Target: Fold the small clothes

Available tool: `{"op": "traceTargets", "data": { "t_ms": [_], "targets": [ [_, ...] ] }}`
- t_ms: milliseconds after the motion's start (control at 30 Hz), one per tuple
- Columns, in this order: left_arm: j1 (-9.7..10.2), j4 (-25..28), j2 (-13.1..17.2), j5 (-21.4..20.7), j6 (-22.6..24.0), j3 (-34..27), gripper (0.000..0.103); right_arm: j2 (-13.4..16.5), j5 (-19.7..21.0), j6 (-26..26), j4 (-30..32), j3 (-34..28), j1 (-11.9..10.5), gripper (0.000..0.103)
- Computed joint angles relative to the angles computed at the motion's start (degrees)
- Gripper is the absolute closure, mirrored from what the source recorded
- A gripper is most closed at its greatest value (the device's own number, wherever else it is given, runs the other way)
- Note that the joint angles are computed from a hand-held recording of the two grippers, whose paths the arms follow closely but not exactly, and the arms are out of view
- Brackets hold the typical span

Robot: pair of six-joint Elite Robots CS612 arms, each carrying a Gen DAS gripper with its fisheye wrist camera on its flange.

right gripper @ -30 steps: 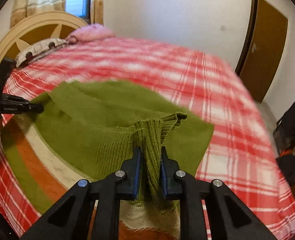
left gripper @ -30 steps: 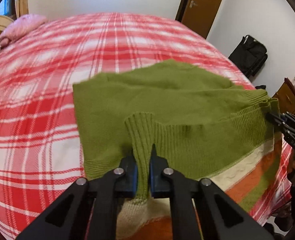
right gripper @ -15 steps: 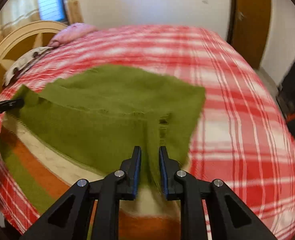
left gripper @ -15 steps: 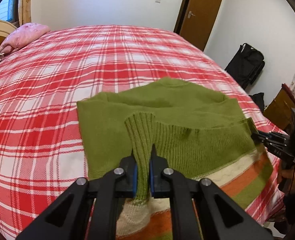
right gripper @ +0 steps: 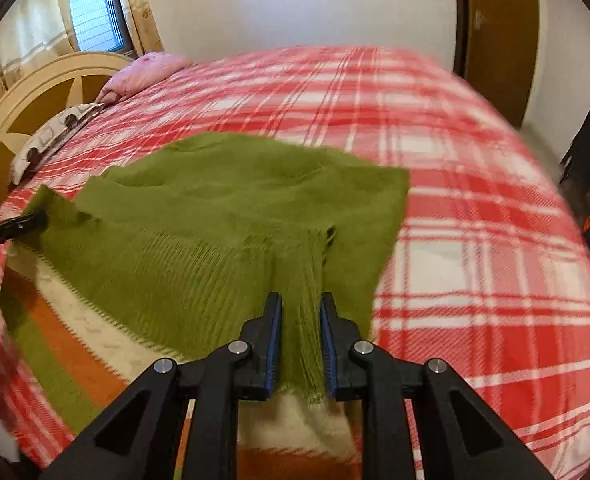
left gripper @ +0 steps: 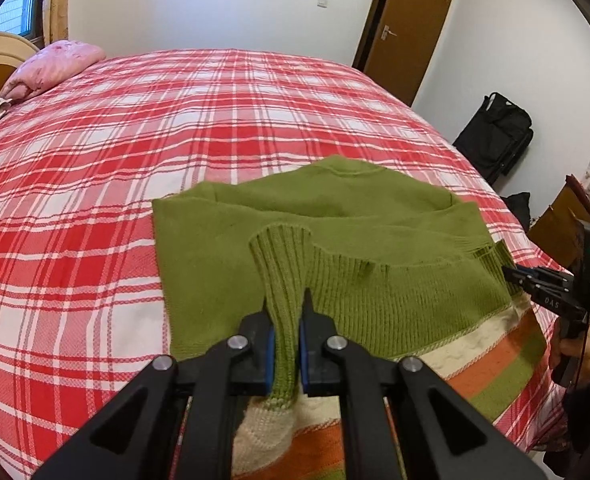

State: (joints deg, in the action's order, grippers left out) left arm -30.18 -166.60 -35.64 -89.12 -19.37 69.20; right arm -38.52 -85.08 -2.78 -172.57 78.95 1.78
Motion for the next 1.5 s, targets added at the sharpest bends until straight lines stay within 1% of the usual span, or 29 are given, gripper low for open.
{"op": "traceTargets", "data": {
  "t_ms": [33,67,100,167,200,267,333,400,467,600,700,933,1133,1267,1367,1500],
  "targets": [
    [0.01,-0.3,-0.12,-0.18,-0.13,0.24,0.094,-0.32,-0.26,-0.03,-0.91,0.6,0.12,0.1],
    [-0.01,-0.71,-0.26,-0.22,-0.01,0.53,0.094,-0.78,-1.53,-0.21,-2.95,1.62,0.4,0.1],
    [-0.06,-1.04,-0.43,-0.01,0.14,0.83,0.094,-1.33,-3.63,-0.78,-4.89,2.65,0.81,0.1],
    [-0.11,-1.96,-0.81,0.39,-0.14,1.48,0.094,-2.21,-5.6,-1.79,-8.12,4.13,1.11,0.1],
    [-0.06,-2.49,-0.94,0.19,-0.53,1.72,0.094,-2.74,-6.04,-2.32,-9.82,4.86,1.21,0.1],
    [0.09,-3.49,-1.09,-0.32,-1.52,1.89,0.094,-3.56,-5.69,-2.46,-12.1,5.5,1.17,0.1],
    [0.21,-3.82,-1.03,-0.43,-1.91,1.5,0.094,-3.82,-5.34,-2.62,-12.91,4.92,1.16,0.1],
    [0.17,-3.41,-0.85,0.69,-2.01,0.77,0.094,-3.5,-5.55,-3.16,-13.34,3.7,1.26,0.1],
    [0.25,-2.85,-0.58,1.56,-2.47,-0.2,0.094,-2.58,-5.95,-3.77,-12.71,1.4,1.45,0.1],
    [0.71,-2.22,0.17,2.76,-3.85,-2.21,0.094,-0.4,-7.05,-3.02,-10.36,-3.32,1.8,0.1],
    [1.52,-1.62,1.41,2.73,-6.19,-4.75,0.094,1.89,-8.82,-3.15,-9.1,-7.76,2.1,0.1],
    [2.08,1.42,4.91,6.09,-6.97,-11.15,0.094,7.06,-11.68,-3.36,-4.81,-17.39,2.28,0.1],
    [2.58,8.16,9.43,7.02,-8.03,-19.1,0.094,11.53,-14.41,-3.13,0.51,-24.27,2.35,0.1],
    [2.19,13.31,12.21,9.48,-7.19,-23.82,0.094,13.81,-15.69,-2.32,4.32,-27.16,2.17,0.1],
    [2.22,15.55,13.26,9.39,-7.46,-25.26,0.094,14.51,-15.27,-1.18,6.0,-27.82,1.81,0.1],
    [2.29,17.12,13.92,9.69,-8.07,-25.69,0.089,15.55,-15.58,-2.0,7.95,-29.63,1.88,0.1]
  ]
}}
